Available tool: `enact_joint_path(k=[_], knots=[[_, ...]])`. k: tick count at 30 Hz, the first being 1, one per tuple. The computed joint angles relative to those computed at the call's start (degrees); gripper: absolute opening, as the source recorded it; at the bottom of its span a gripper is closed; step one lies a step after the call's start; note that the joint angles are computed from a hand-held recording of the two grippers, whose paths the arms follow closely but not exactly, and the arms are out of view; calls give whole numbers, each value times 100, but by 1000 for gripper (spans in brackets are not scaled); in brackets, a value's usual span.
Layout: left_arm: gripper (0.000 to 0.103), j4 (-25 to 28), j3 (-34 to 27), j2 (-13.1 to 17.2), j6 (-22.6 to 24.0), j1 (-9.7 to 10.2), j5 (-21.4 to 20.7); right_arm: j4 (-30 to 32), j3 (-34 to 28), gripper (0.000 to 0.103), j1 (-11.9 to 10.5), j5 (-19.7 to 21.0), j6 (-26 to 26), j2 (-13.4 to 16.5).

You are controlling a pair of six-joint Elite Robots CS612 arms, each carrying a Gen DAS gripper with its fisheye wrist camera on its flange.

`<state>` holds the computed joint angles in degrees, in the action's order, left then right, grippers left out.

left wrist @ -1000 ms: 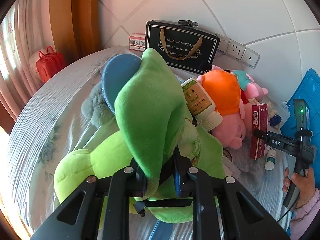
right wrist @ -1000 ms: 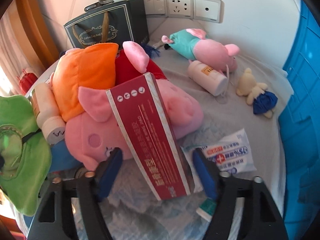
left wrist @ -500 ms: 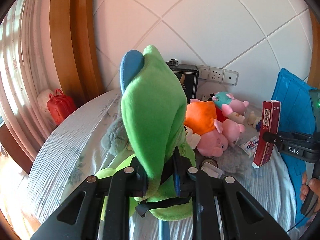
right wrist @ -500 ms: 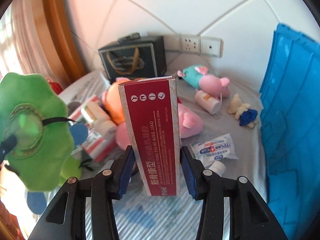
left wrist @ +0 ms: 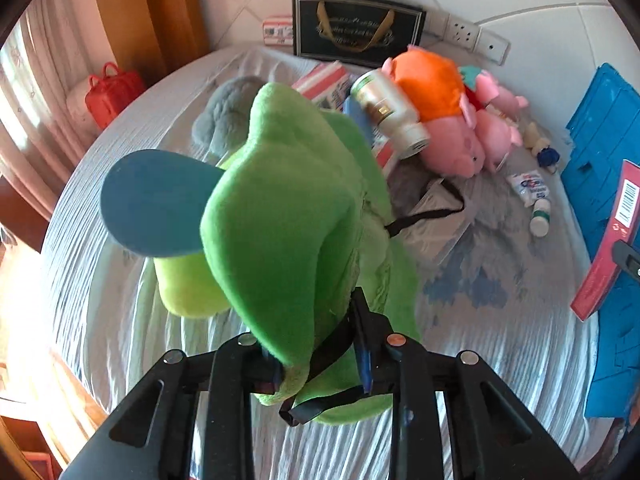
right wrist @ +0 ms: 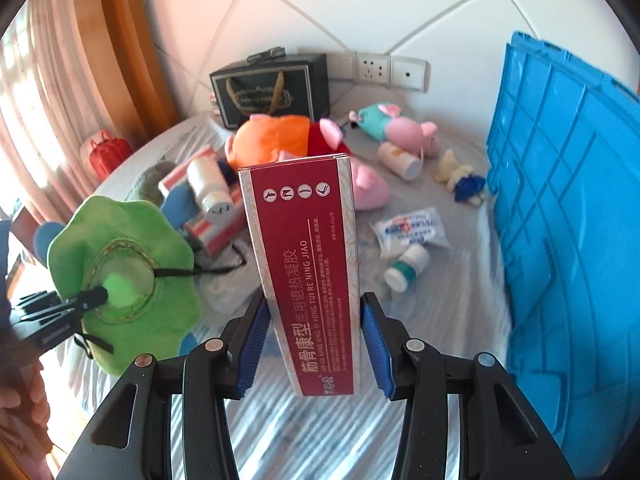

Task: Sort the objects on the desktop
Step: 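Lift the green frog with the left tool while the right tool grasps the red box, then carry the green frog and red box over the blue crate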

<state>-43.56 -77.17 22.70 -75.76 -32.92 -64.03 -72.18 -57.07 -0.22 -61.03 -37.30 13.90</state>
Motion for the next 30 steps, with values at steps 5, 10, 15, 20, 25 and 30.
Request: enact_joint_path(k=[5, 10, 15, 20, 25, 30], knots=[[27, 157, -456, 258, -492, -84, -252, 294, -173, 45, -44, -49, -117, 107], [18, 236, -707, 268, -561, -288, 133, 438, -348, 45, -87, 34, -235, 162], [17, 422, -558, -15, -508, -592, 1497, 341, -531, 45, -158, 332, -225, 191], [17, 93, -418, -219, -491, -727, 2401, 130, -802, 45, -269, 724, -149, 220], [17, -893, -112, -355, 354, -796, 2982, -341, -993, 45, -421, 1156, 240, 211], [17, -2488, 321, -477, 1779, -836, 3199, -1127, -1114, 45, -615, 1517, 939, 191]])
